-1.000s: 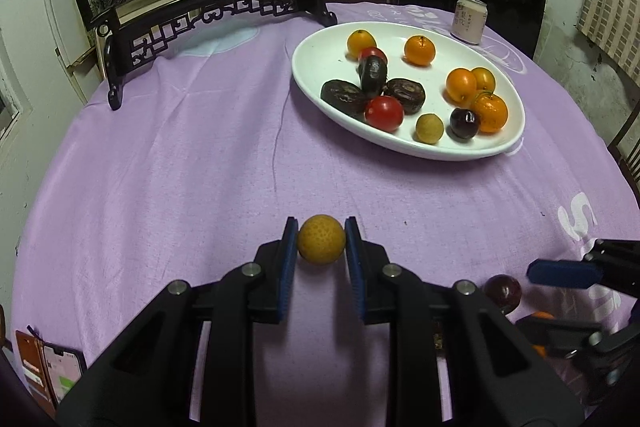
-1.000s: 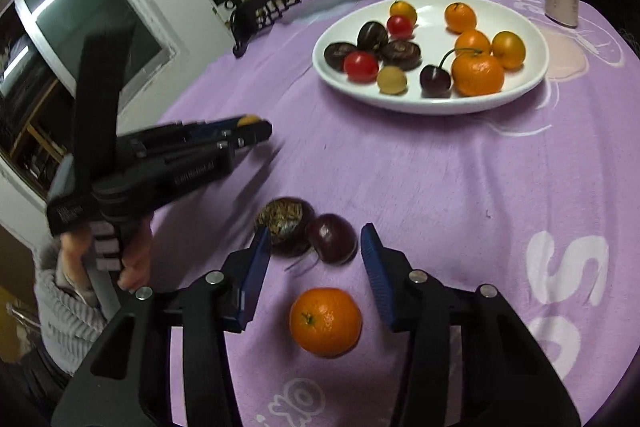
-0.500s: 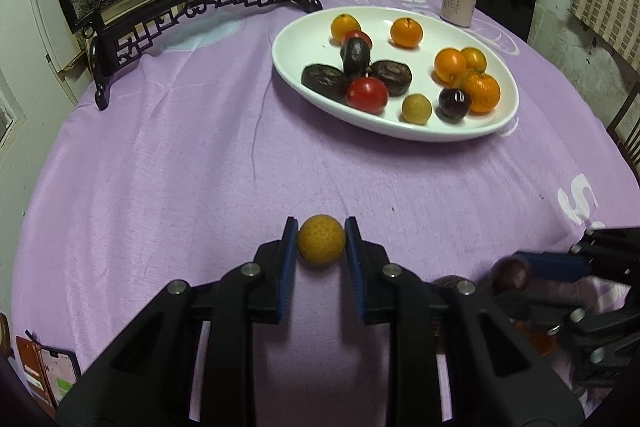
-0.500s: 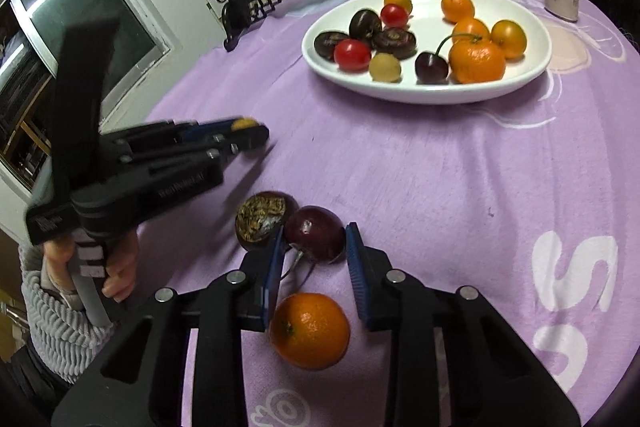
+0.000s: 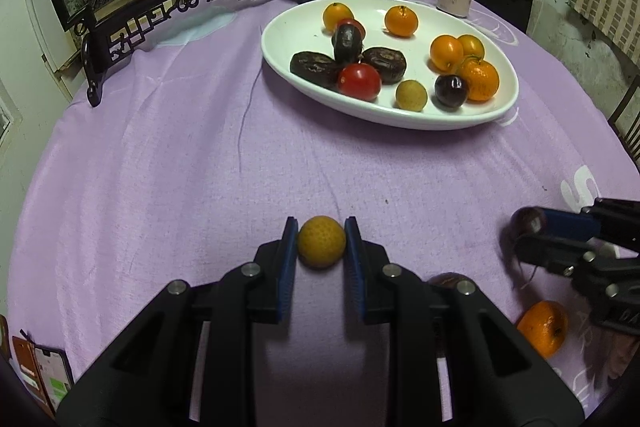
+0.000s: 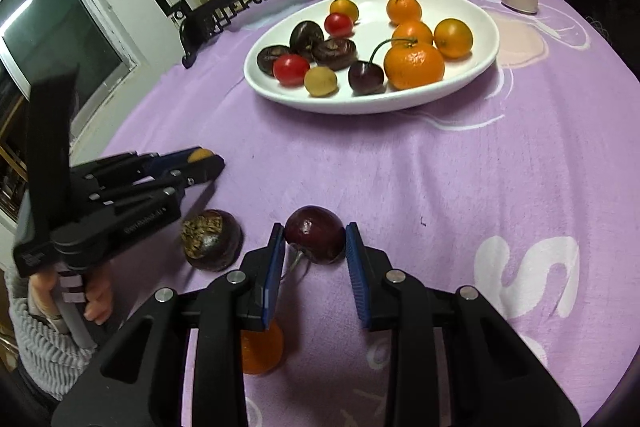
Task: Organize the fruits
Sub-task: 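Place both held fruits on the white plate and open both tools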
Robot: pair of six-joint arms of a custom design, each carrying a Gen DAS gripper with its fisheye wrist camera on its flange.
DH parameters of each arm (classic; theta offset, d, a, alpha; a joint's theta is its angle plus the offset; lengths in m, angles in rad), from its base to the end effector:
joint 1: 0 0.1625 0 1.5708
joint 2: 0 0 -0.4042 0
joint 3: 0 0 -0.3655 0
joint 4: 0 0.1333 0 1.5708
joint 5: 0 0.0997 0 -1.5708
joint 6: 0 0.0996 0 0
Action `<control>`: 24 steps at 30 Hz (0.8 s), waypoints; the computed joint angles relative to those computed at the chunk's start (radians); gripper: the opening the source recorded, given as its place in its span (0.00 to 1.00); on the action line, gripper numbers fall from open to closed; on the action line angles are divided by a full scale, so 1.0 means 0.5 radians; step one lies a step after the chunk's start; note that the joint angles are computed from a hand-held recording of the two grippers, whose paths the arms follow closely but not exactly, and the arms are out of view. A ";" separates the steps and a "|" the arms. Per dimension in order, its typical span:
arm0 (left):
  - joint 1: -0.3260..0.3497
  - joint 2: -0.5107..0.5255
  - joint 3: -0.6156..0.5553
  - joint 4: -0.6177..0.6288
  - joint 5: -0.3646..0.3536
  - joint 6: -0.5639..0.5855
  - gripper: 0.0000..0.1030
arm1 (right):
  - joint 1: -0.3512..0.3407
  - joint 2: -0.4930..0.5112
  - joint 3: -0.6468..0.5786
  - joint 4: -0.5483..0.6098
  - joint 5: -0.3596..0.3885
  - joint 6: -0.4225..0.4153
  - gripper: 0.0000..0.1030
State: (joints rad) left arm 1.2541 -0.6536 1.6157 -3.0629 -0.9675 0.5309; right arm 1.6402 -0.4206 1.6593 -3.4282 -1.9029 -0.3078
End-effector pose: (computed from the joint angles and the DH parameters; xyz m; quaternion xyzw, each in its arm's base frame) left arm -0.0244 -0.6838 0.0881 0.3080 0.8720 -0.2180 0.3118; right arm 0.1439 -0.6155 -0.0369 0.1267 -0.9322 0.2794 0.1920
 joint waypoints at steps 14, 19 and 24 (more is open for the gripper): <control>-0.101 0.102 -0.418 0.137 -0.110 -0.044 0.23 | 0.030 -0.151 -0.153 -0.064 0.093 0.100 0.30; -0.071 0.338 -0.851 0.331 -0.070 -0.102 0.23 | 0.024 0.002 -0.547 0.167 0.060 0.142 0.30; -0.028 0.534 -1.197 0.505 -0.066 -0.115 0.23 | 0.015 0.195 -0.907 0.379 -0.032 0.132 0.31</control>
State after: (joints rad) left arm 1.2402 -0.3867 1.0173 -2.8105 -1.0007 0.4735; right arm 1.6476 -0.3232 1.2059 -3.2386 -1.9192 -0.2419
